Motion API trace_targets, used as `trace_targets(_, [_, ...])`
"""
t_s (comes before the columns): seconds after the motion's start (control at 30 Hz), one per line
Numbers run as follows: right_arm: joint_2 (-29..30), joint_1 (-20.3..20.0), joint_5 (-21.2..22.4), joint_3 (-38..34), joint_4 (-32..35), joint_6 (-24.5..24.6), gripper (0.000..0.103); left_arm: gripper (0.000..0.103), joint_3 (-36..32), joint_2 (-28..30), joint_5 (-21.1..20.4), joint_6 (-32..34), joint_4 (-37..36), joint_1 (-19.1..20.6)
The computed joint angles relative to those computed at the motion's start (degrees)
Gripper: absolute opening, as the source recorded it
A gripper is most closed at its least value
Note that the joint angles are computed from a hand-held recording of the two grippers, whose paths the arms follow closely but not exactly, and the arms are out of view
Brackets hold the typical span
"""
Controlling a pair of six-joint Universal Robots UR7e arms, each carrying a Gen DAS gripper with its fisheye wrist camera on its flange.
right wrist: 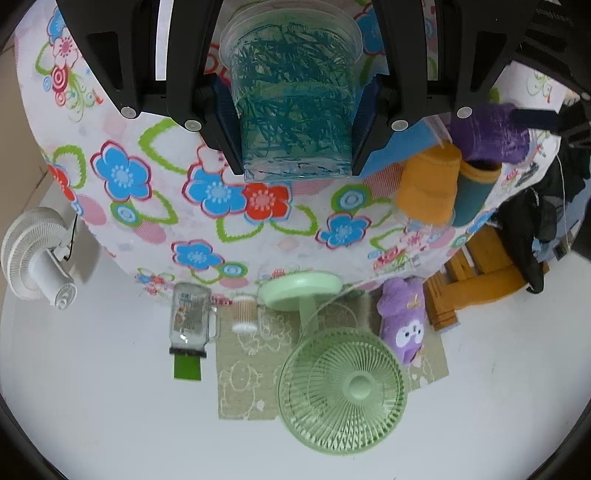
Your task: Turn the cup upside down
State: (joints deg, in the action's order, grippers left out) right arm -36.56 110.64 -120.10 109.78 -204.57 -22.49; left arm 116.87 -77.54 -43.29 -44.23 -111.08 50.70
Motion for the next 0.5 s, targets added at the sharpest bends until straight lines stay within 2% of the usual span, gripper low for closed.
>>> trace_targets(0.27, [-3.1,0.1,-2.4,2.3,7.6,8.1,0.059,0.098,-1.2,0.0,-3.0,-0.1,2.5,0.9])
trace_targets(0.37, [-4.8,0.6,-3.8,2.6,12.7,11.1,0.062,0.098,-2.0,-0.1,-4.6,-0.7,4.2,0.9])
trace_targets(0.43, [-6.1,0.9,-4.9,2.6,18.1,13.9,0.079,0.098,-2.6,0.1,-5.4,-1.5,5.7,0.8])
trace_targets(0.5, [-6.3,1.9,-9.2,1.7,22.9,16.5,0.09,0.098,-3.5,0.5,-6.1,-2.4,7.8,0.7])
